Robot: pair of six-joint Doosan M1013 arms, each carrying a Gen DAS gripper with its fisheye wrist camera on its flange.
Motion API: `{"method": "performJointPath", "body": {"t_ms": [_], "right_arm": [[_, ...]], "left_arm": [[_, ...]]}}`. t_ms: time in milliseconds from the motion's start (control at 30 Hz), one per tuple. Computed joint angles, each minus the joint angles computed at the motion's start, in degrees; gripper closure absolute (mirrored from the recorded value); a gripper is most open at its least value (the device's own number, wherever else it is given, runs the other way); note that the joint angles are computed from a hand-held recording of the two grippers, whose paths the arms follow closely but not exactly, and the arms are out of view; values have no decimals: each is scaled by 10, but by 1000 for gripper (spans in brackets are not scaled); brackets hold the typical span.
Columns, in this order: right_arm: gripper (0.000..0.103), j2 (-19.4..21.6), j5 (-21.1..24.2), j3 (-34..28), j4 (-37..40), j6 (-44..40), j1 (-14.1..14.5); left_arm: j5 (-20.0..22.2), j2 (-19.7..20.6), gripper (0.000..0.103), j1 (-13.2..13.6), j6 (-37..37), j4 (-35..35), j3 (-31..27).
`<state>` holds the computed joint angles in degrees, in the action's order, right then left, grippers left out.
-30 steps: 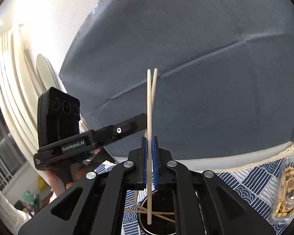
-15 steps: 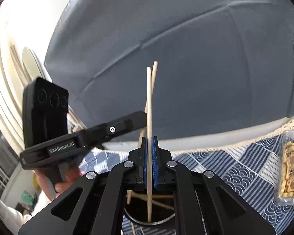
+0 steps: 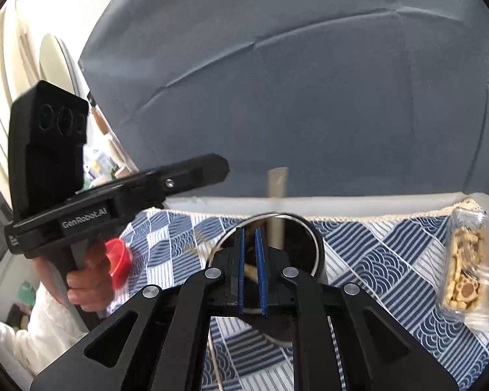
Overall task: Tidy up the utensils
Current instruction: 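Pull both tools back from the black cup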
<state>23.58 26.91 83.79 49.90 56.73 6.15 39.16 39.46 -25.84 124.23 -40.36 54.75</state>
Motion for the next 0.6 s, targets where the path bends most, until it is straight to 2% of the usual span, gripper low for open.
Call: {"method": "performJointPath", "body": {"t_ms": [67,133,200,367,433,467,600], "right_arm": [[94,-8,1,6,-17,10,-1],[76,-19,-4,17,-23,12,-2],[66,-30,-11,29,-19,5,-3],[49,-58,-19,53,-36,1,-4],[31,-70,-15,66,-23,-12,-7],[30,-75,-15,70,-20,-15,-8],[18,-99,-26,94,-4,-32,-11]], "left_arm": [[-14,-9,68,-4,-9,18,11],[-25,-19,61,-8,-8,27,25],[-35,-27,46,-12,-18,43,35],[-73,-54,21,-23,-59,72,70],[-88,-66,14,-27,-95,106,86],[-91,-70,7,-29,-117,125,90],[-111,-90,6,-32,-194,189,114]]}}
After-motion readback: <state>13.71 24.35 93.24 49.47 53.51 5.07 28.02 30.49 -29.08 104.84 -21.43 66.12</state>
